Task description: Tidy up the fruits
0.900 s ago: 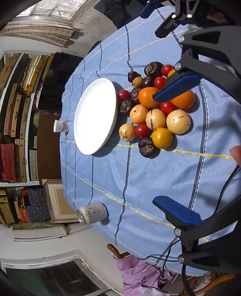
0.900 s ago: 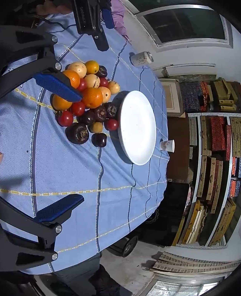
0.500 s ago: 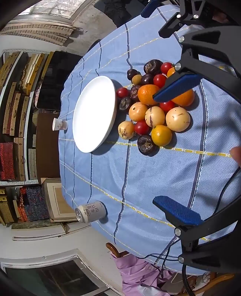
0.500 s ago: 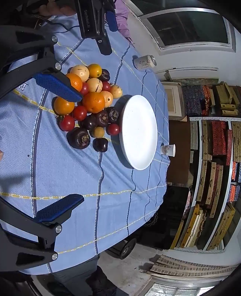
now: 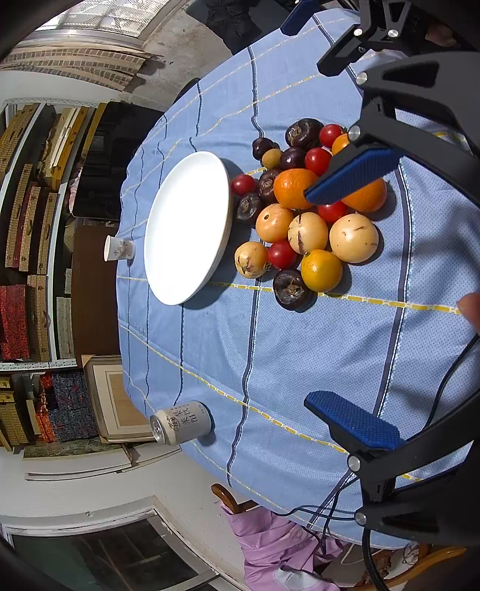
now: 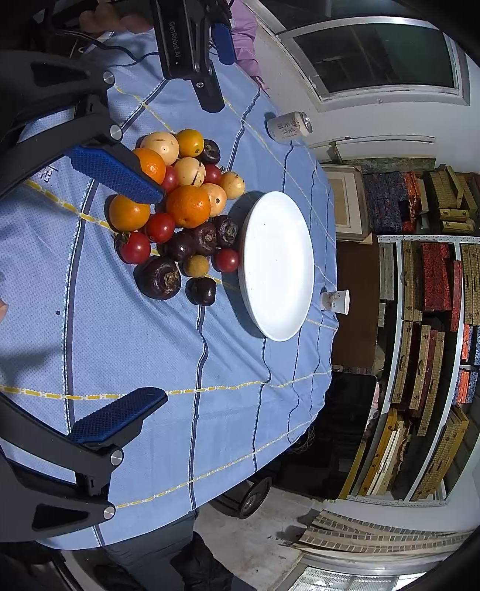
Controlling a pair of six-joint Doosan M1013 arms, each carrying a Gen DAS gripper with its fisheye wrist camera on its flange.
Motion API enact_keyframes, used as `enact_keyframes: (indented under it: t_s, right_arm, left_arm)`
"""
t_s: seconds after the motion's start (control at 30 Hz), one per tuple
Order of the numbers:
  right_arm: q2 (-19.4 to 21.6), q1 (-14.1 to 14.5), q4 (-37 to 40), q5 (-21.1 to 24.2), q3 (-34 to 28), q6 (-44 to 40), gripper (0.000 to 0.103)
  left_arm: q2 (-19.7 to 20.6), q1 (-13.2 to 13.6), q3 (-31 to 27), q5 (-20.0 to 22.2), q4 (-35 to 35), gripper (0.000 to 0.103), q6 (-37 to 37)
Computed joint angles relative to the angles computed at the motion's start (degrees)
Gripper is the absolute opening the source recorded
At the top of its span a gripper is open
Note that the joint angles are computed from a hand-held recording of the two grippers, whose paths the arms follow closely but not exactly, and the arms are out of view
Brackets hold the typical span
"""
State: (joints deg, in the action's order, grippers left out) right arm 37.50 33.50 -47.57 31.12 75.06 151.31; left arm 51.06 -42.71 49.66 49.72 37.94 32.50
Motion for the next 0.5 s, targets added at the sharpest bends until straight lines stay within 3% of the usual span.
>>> enact_keyframes:
  t_s: [0.5]
  right_arm:
    - [0.02,0.00,0.50,-0.13,0.11,-0.80,0.100]
  left_arm:
    - [0.26,0.01,-0.30,0.16,-0.17,0.099,0.04]
